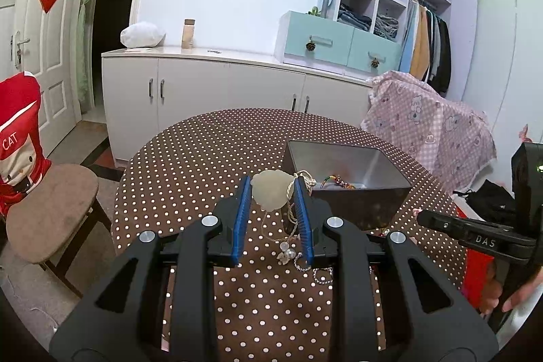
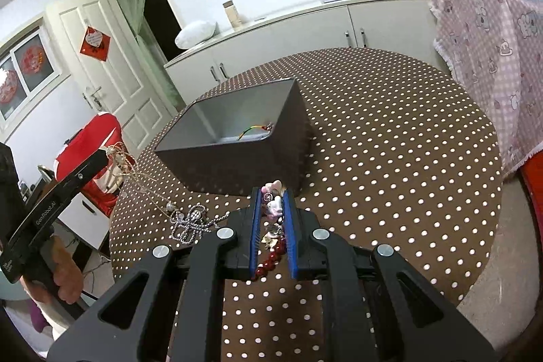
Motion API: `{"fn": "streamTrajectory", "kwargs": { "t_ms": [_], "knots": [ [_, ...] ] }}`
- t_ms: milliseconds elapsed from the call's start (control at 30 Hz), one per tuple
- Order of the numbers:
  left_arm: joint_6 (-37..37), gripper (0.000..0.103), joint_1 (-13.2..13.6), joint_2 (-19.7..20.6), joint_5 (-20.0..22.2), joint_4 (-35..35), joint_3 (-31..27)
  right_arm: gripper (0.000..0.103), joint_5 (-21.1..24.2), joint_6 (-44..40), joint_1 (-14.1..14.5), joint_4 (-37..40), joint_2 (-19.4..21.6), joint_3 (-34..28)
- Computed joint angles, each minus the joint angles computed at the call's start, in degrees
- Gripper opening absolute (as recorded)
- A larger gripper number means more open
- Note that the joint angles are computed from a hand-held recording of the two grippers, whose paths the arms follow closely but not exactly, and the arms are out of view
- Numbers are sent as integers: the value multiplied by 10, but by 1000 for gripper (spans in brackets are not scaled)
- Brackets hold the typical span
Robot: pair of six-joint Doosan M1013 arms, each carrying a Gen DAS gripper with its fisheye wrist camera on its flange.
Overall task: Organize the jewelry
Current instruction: 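Lift the jade pendant with the left tool and carry it over the grey box, then lower the jade pendant into the box and open the left tool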
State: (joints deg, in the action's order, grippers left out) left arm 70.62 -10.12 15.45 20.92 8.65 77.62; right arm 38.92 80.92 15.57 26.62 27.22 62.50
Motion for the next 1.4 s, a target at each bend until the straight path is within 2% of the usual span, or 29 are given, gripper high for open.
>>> {"fn": "streamTrajectory", "kwargs": {
  "t_ms": [133, 300, 800, 900, 1100, 1300, 1400],
  "knots": [
    [-15, 26, -5, 1, -1, 25, -7, 11, -13, -16, 0, 8, -3, -4],
    [16, 26, -8, 1, -18, 7, -20, 12, -22, -34, -1, 12, 0, -20],
    [41, 26, -22, 7, -57, 32, -58, 11, -52, -83, 0, 27, 7, -58],
    [62, 26, -22, 8, -67, 16, -65, 11, -56, -93, 0, 32, 7, -62],
    [42, 26, -25, 10, -86, 47, -75, 11, -57, -103, 1, 33, 12, -75],
    [43, 26, -26, 15, -89, 48, -84, 11, -55, -117, 3, 38, 17, -85],
    [61, 26, -25, 20, -79, 24, -88, 11, -47, -114, 4, 32, 23, -95]
  ]
}}
